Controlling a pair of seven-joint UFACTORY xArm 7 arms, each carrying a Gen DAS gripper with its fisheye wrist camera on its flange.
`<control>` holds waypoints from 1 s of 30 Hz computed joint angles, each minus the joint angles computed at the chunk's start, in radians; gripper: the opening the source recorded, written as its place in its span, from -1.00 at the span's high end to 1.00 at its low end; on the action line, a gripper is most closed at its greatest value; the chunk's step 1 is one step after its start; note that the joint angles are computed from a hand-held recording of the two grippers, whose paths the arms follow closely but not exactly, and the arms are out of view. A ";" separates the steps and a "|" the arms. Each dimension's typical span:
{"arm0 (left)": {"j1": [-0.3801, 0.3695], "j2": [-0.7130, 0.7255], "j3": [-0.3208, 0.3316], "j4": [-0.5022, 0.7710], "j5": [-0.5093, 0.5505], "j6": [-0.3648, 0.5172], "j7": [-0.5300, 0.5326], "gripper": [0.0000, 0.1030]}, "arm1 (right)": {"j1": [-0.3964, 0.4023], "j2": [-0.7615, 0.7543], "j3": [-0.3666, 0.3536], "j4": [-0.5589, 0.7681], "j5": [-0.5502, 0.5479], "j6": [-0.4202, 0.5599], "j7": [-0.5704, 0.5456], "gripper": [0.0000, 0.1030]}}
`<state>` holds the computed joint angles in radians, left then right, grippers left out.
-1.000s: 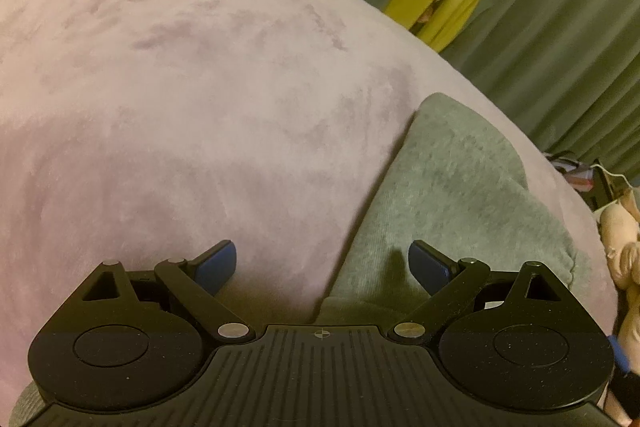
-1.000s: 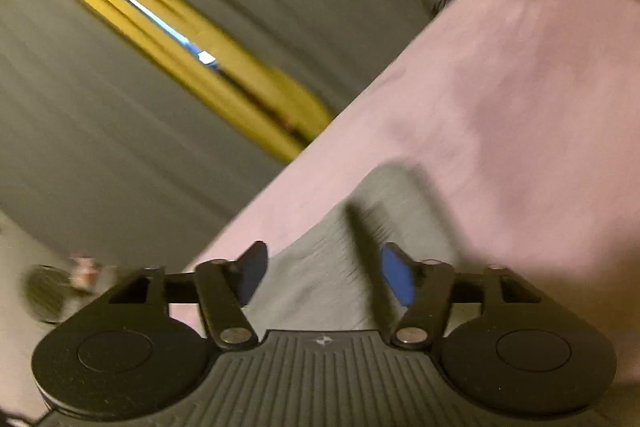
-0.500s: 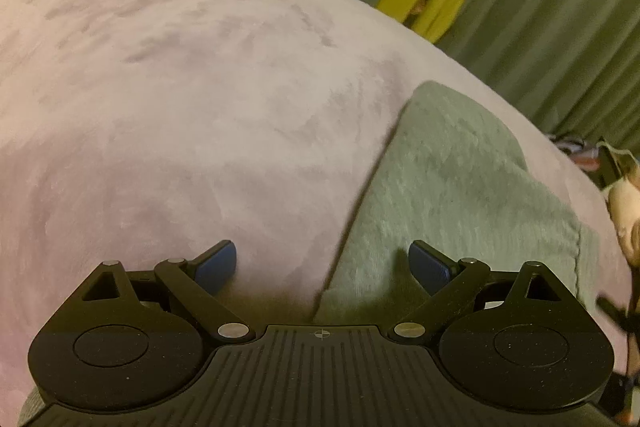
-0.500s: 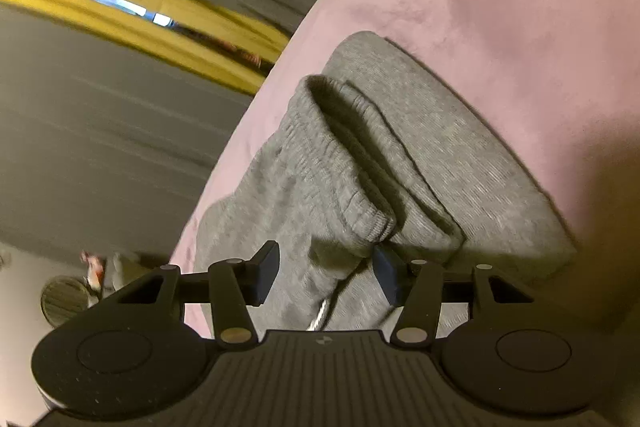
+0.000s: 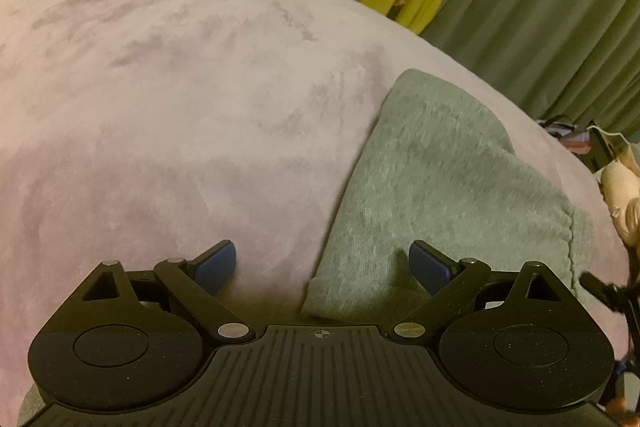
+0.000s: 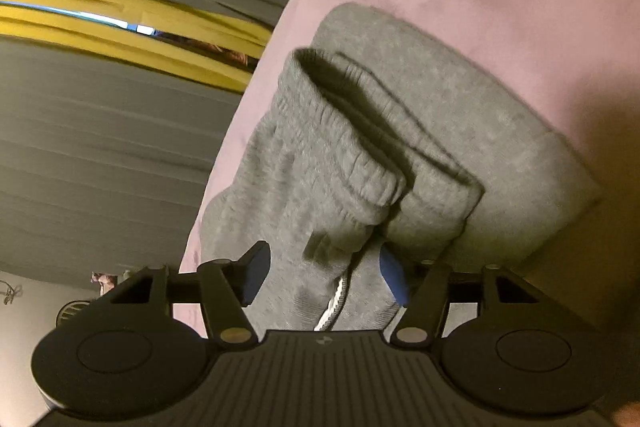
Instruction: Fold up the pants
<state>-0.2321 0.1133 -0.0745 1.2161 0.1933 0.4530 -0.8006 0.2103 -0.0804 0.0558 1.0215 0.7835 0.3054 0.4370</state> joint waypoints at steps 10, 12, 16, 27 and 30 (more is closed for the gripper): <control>0.004 0.006 -0.001 0.003 -0.010 -0.003 -0.004 -0.88 | 0.002 0.056 0.033 0.034 -0.003 -0.093 -0.055 0.63; 0.002 0.013 -0.001 0.013 -0.010 0.009 0.007 -0.88 | -0.001 0.065 0.031 0.044 -0.016 -0.083 -0.048 0.51; 0.001 0.012 0.003 0.011 -0.013 0.013 0.001 -0.88 | -0.012 0.087 0.032 0.058 -0.004 -0.068 -0.005 0.40; 0.003 0.004 0.007 -0.005 0.000 -0.007 -0.021 -0.88 | -0.043 -0.014 0.046 0.021 -0.622 -0.086 0.334 0.78; 0.006 0.007 0.004 0.000 -0.012 -0.001 -0.009 -0.88 | -0.041 -0.054 0.026 -0.014 -0.600 -0.047 0.334 0.74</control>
